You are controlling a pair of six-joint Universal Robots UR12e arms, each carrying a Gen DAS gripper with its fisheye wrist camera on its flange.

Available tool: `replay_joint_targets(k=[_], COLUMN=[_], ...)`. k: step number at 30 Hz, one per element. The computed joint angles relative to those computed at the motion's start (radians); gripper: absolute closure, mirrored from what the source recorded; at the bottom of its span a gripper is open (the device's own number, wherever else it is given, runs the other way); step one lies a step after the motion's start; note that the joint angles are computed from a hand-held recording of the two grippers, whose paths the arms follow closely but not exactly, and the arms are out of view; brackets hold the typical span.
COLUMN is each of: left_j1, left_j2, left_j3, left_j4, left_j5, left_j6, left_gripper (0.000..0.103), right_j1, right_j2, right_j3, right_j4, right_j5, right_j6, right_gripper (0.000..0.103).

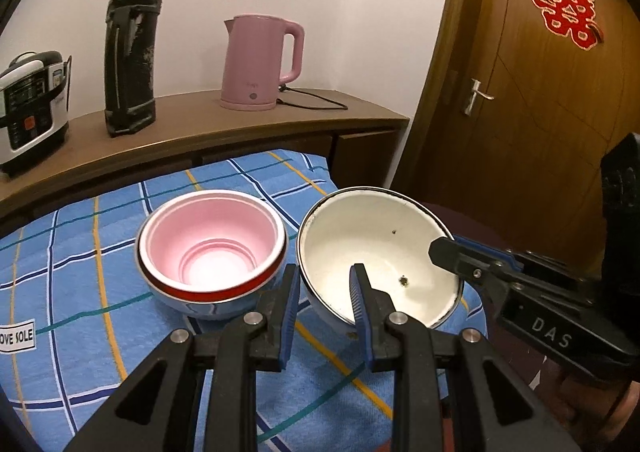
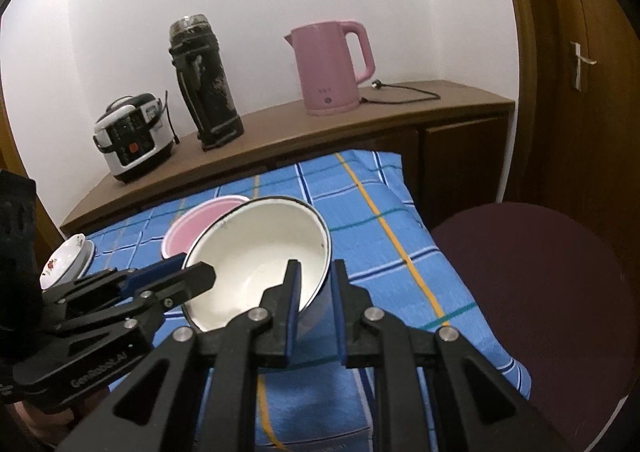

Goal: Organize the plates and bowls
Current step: 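Lift the white enamel bowl and carry it over the nested bowls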

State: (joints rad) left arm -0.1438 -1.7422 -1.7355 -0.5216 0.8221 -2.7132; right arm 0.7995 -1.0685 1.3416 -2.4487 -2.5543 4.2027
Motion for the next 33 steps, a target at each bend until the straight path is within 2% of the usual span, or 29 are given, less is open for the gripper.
replay_joint_targets(k=[13,25,33], left_j1=[0.024,0.028,0.036], left_j2=[-0.010,-0.030,-0.046], left_j3=[0.027,0.051,0.075], left_j4=[0.044,0.074,0.114], left_j5=[0.005,0.008,0.005], left_j6=[-0.065,-0.063,-0.090], left_gripper=[0.075,0.075,0.075], right_j1=[-0.005,-0.014,-0.018], right_j2=[0.045,0.066,0.090], right_j3=[-0.070,-0.117,-0.164], right_j4=[-0.085,-0.078,-0.093], right_j5=[-0.006,-0.016,-0.024], right_j6=[-0.141,-0.186,-0.240], right_gripper=[0.088,0.088,0.088])
